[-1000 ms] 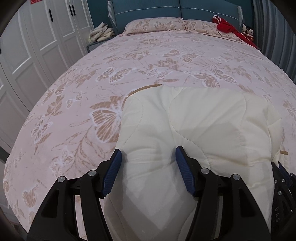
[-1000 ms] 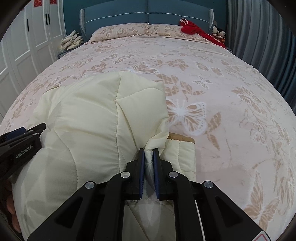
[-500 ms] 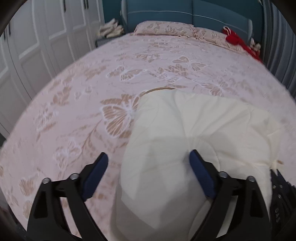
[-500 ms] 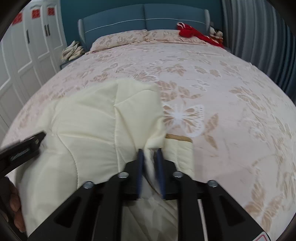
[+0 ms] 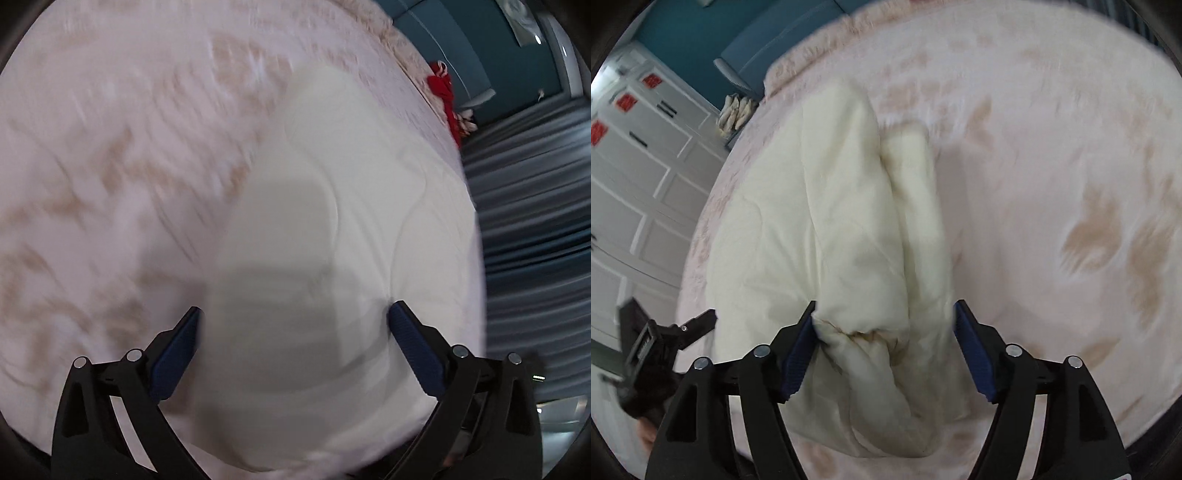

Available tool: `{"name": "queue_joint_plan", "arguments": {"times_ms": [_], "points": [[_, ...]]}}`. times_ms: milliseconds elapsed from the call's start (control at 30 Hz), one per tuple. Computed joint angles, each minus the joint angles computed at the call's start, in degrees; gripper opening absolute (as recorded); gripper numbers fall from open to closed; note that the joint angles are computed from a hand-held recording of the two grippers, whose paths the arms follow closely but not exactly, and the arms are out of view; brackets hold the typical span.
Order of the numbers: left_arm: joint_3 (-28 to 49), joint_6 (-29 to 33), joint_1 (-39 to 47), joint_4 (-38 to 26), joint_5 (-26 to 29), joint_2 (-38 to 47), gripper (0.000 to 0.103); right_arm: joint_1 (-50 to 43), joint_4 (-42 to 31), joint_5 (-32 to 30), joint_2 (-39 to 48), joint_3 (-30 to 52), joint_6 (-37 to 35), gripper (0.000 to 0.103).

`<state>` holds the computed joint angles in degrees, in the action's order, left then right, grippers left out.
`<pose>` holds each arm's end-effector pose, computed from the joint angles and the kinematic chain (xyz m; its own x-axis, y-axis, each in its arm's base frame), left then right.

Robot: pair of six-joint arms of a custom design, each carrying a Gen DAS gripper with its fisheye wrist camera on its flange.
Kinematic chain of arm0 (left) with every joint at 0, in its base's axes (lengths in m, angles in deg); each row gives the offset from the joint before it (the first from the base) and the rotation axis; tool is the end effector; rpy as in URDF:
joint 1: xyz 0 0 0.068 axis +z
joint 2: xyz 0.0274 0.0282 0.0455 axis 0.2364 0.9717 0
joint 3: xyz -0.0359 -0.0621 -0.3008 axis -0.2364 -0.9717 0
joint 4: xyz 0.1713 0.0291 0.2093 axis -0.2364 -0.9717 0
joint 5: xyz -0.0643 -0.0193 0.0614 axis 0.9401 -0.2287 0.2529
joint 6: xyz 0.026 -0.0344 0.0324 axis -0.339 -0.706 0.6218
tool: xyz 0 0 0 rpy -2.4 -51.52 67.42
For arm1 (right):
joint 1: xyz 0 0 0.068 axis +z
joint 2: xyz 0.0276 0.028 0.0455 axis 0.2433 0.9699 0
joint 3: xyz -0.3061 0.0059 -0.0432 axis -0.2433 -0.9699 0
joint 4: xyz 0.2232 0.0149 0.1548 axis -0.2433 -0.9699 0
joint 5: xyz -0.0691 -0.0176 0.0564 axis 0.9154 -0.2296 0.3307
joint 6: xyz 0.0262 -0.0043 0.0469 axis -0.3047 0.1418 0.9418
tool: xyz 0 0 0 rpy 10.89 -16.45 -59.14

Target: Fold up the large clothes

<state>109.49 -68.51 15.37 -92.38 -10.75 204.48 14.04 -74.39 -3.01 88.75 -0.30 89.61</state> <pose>0.3710 -0.0117 0.1009 -0.9838 0.0324 -0.1763 0.1359 0.7762 -0.6157 0.1927 0.0039 0.1120 -0.6041 0.7239 -0.3333 0.5443 0.6802 0.4910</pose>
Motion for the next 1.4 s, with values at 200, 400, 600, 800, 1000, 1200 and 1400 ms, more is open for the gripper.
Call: {"name": "queue_joint_plan", "arguments": {"times_ms": [200,400,600,800,1000,1200,1400], "points": [[-2.52,-0.67,-0.91,1.97,0.10,-1.33,0.094,-4.79,20.18,-10.24,11.00,-5.74,7.77,0.077],[-4.55,1.59,-2.25,2.05,-2.10,-7.48,0.065,-1.97,4.93,-7.34,2.12,0.06,3.60,0.041],[-6.64,4.71,-1.43,0.61,-0.60,-17.66,0.053,2.38,-11.38,-1.91,-17.81,2.28,0.76,0.032],[-8.80,11.80,3.53,-3.59,5.34,-30.31,0.053,14.45,-31.07,11.70,-35.99,8.58,1.36,0.031],[-6.48,15.61,9.42,-10.81,14.74,-39.39,0.053,33.63,-45.71,33.59,-43.43,19.99,1.96,0.031],[-2.67,17.88,17.26,-16.55,26.52,-45.96,0.053,50.67,-53.46,54.11,-40.81,32.84,-0.46,0.031],[-1.02,11.32,21.98,-7.88,34.43,-47.71,0.053,53.23,-47.25,58.90,-38.00,38.73,-12.70,0.031]]}}
